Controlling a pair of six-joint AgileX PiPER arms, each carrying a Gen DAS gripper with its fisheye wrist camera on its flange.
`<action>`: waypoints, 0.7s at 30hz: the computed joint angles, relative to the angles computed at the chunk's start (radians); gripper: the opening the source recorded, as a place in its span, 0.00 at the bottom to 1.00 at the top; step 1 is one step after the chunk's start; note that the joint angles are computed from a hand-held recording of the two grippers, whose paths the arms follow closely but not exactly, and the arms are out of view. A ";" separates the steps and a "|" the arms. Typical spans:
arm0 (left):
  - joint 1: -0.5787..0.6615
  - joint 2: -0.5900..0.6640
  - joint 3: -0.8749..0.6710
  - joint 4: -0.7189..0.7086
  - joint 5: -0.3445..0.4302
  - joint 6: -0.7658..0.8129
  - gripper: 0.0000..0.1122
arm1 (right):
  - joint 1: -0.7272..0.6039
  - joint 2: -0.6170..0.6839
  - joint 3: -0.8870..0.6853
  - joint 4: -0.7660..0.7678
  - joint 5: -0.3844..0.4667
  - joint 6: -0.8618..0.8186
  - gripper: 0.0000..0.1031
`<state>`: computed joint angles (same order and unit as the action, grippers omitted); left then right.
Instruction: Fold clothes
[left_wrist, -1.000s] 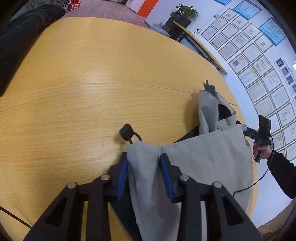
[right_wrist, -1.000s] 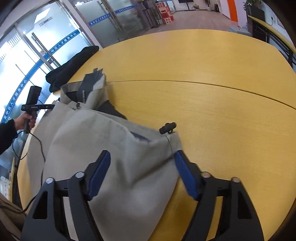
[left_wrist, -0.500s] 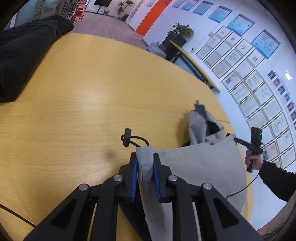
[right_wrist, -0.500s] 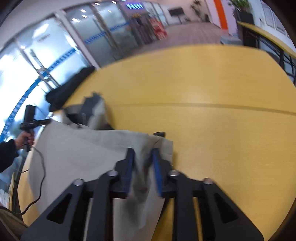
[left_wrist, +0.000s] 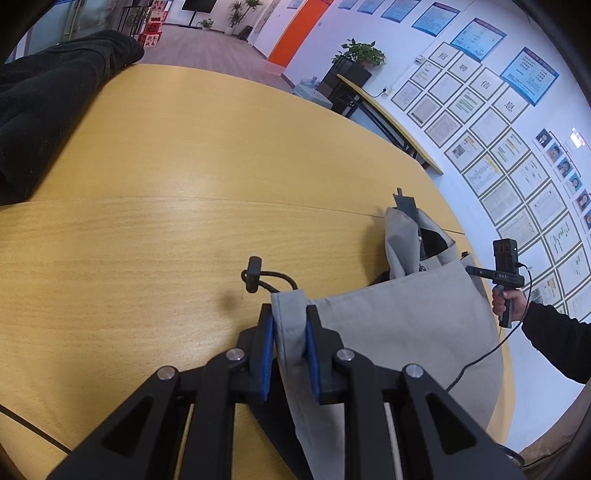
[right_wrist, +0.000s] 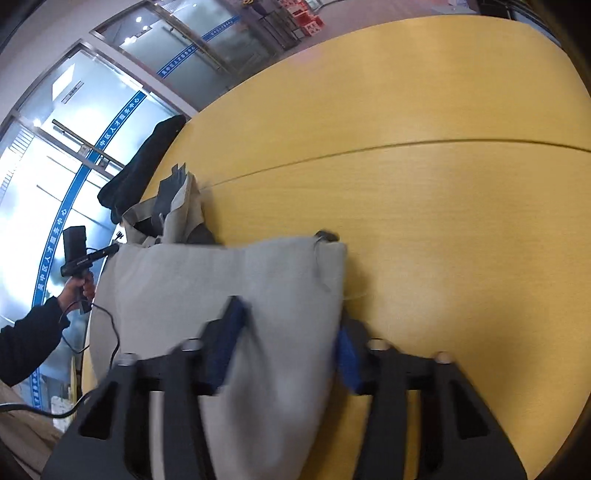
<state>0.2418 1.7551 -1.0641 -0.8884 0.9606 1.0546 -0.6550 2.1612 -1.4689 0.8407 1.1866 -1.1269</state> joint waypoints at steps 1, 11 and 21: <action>-0.001 0.000 0.000 0.003 -0.002 -0.003 0.15 | -0.006 -0.004 0.008 0.024 -0.007 -0.019 0.04; -0.069 -0.029 0.061 0.027 -0.147 -0.007 0.13 | -0.030 -0.113 0.154 0.135 -0.136 -0.220 0.02; -0.097 -0.297 0.152 0.149 -0.192 -0.064 0.18 | -0.049 -0.391 0.337 0.130 -0.339 -0.206 0.48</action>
